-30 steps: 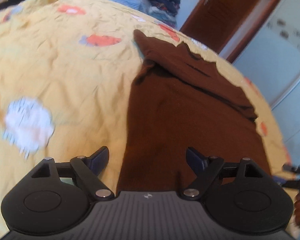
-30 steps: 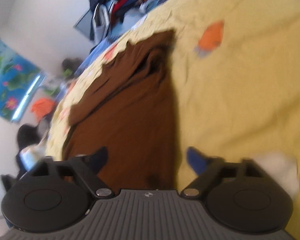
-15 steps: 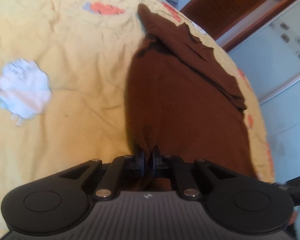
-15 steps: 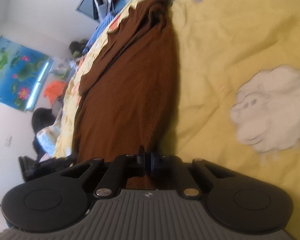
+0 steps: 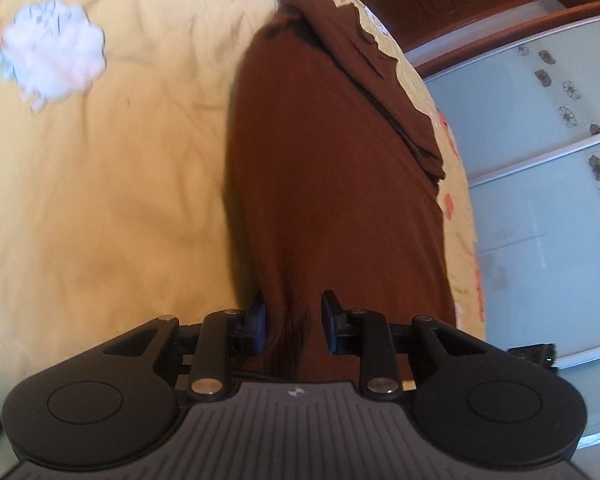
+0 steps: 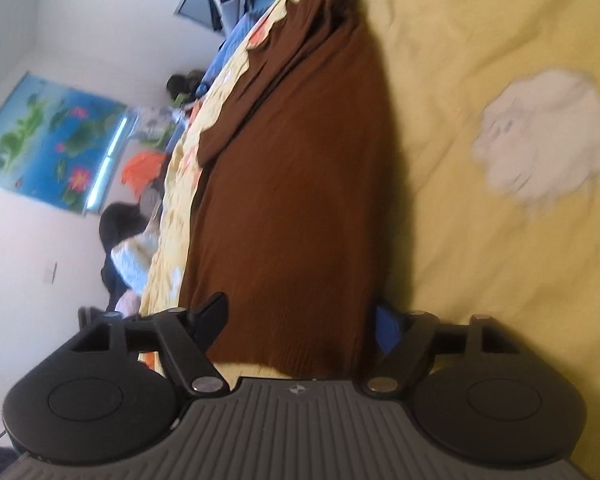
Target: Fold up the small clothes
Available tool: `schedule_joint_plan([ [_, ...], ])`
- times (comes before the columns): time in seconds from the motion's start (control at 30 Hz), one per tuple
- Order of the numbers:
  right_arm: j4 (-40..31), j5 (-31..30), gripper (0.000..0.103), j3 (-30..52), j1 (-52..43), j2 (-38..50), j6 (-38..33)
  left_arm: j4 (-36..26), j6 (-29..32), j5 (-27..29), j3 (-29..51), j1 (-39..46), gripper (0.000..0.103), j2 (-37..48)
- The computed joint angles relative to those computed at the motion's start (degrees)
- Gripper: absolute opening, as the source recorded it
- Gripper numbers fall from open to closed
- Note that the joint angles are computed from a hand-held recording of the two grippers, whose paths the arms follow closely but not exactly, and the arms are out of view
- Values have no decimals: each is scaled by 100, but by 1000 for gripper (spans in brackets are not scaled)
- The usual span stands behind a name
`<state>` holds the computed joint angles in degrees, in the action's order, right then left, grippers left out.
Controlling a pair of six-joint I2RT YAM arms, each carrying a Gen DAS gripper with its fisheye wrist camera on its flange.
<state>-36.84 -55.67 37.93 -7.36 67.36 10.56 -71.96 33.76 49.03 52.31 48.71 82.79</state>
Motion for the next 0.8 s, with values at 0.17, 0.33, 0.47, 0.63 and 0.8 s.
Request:
schedule_joint_plan([
  [0.17,-17,320,12,-97,141,54,-47,106,-33,-393,-84,-5,9,-489],
  [0.33,-823,439,5,-28,-766,-356,-970,-56,801,-730,-111,536,3,-693],
  [0.47,-800,556,11,-112,-701,-331,-1040,-323,1107,-832,114,683,5,-752],
  [0.63,279,1482,68,167,45,-907,139,992,-106,-981,241,-65,41,-1886],
  [0.8,2017,3497,67,1260,1879,735,613,3987,-2551,-2620,-491,-3035,68,-2399],
])
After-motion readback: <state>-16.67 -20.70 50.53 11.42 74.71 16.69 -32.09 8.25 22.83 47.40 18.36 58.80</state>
